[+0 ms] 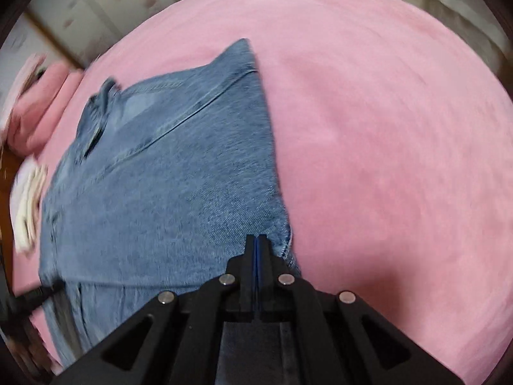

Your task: Fold large clothes

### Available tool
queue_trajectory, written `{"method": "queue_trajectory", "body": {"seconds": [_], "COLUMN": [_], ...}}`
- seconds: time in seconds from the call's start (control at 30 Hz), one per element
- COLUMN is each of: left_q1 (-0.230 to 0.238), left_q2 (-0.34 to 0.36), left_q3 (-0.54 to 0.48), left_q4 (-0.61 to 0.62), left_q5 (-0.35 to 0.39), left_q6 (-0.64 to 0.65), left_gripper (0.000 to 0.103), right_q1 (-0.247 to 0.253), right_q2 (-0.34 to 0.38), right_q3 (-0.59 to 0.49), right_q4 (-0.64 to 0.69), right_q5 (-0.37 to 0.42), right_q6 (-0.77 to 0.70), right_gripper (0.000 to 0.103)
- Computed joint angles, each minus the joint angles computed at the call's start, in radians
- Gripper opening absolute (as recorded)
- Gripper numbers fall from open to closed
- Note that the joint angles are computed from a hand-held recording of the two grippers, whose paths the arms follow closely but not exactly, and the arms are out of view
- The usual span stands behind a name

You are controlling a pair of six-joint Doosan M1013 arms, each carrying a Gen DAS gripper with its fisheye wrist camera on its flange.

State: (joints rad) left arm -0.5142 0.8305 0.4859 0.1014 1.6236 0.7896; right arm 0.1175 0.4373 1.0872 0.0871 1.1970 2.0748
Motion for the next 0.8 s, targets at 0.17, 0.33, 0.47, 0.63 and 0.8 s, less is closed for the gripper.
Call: {"method": "queue_trajectory", "body": {"seconds": [0.17, 0.33, 0.47, 0.63, 0.8], "left_q1": [0.001, 0.005, -0.001, -0.013, -0.011], "left_q2": [-0.046, -0.089, -0.108, -0.125, -0.164], "left_q3": [0.08, 0.133, 0.138, 0.135, 0.182], "left_q4": [-0.002, 0.002, 0.025, 0.044, -0.006], "left_q5": [-0.047, -0.033, -0.014, -0.011, -0.056], "left_q6": [-0.043, -0.049, -0.067, -0.026, -0.004], "left_gripper": [0.016, 0.028, 0.087, 0.099, 0.099], "right_q1": [0.003, 0.029, 0.047, 0.07, 0.093], "right_q2": [-0.012, 0.011, 0.024, 0.009, -0.002], "right_q3": [0.017, -0.028, -0.067, -0.062, -0.062], "right_q4": [-0.015, -0.025, -0.039, -0.019, 0.02], "right_q5": [-0.02, 0.032, 0.081, 0.081, 0.08], "right_q6": [0.066, 0.103, 0.099, 0.071, 0.007], "right_gripper": [0.0, 0.002, 0.007, 0.095, 0.095]}}
